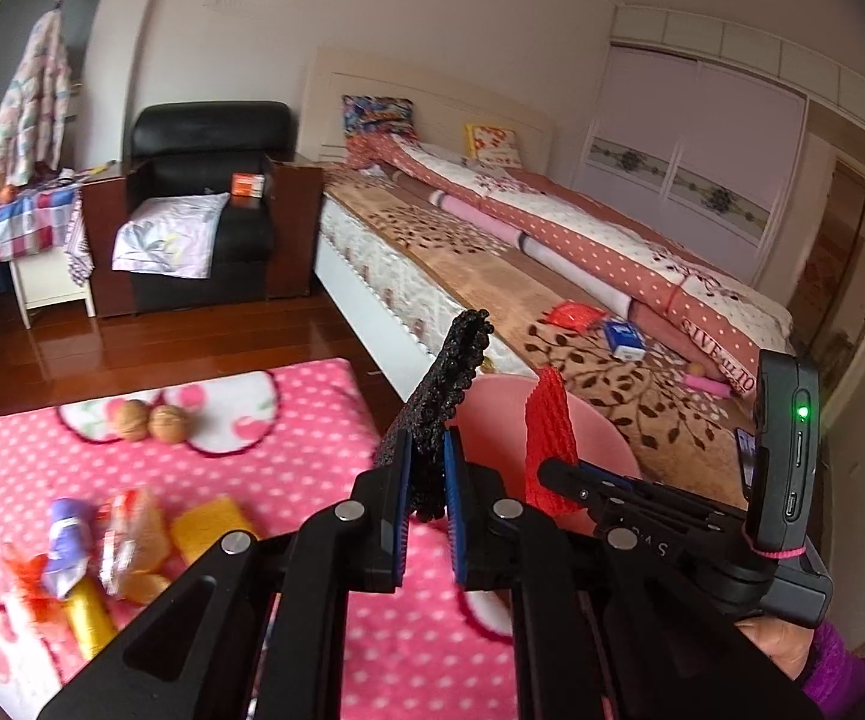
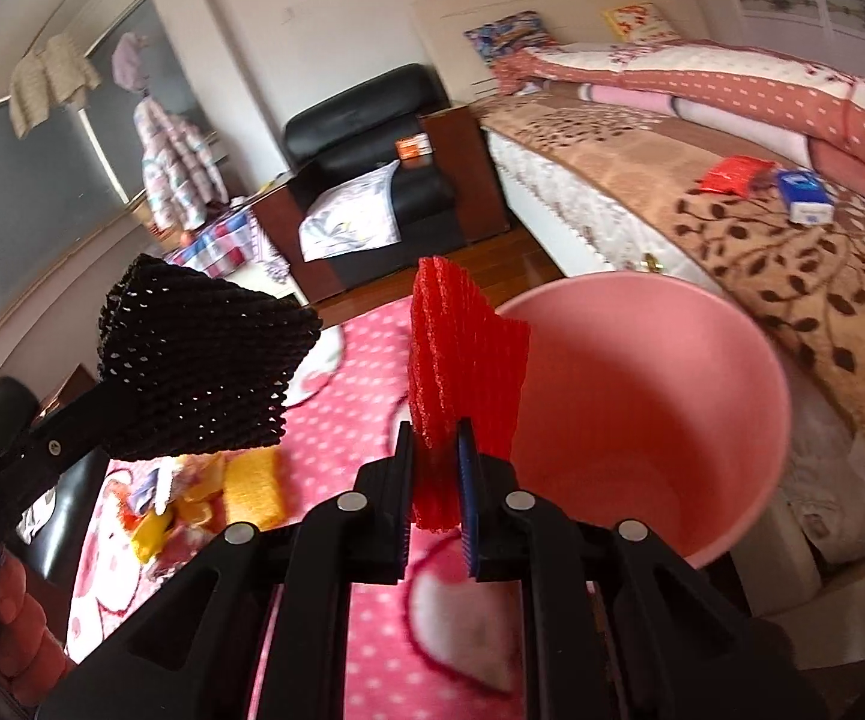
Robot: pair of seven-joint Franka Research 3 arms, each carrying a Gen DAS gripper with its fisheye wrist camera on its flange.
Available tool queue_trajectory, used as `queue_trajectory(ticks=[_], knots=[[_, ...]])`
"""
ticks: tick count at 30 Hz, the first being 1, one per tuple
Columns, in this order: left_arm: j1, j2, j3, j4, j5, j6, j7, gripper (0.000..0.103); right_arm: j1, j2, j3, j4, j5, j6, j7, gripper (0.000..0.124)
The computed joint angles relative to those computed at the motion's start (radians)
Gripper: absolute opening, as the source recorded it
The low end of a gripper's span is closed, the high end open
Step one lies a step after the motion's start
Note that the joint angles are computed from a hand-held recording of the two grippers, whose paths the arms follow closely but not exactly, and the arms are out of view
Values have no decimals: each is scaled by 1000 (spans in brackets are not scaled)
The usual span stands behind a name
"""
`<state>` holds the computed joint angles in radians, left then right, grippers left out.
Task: Collect trash
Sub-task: 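Carry the red mesh net over the pink bucket and open the right gripper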
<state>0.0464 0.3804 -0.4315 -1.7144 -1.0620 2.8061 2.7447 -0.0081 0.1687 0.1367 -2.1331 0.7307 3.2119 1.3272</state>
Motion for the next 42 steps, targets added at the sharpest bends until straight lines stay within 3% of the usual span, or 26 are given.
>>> queue_trajectory(ticks=[12, 24, 42], knots=[[-72, 114, -44, 86, 243, 55, -166, 10, -51, 18, -16, -14, 53, -28, -33, 14], [-125, 218, -42, 165, 539, 61, -400, 10, -69, 45, -28, -2, 102, -58, -75, 14], [-114, 325, -79, 246, 813, 27, -612, 10, -101, 79, -10, 27, 192, -74, -160, 14]])
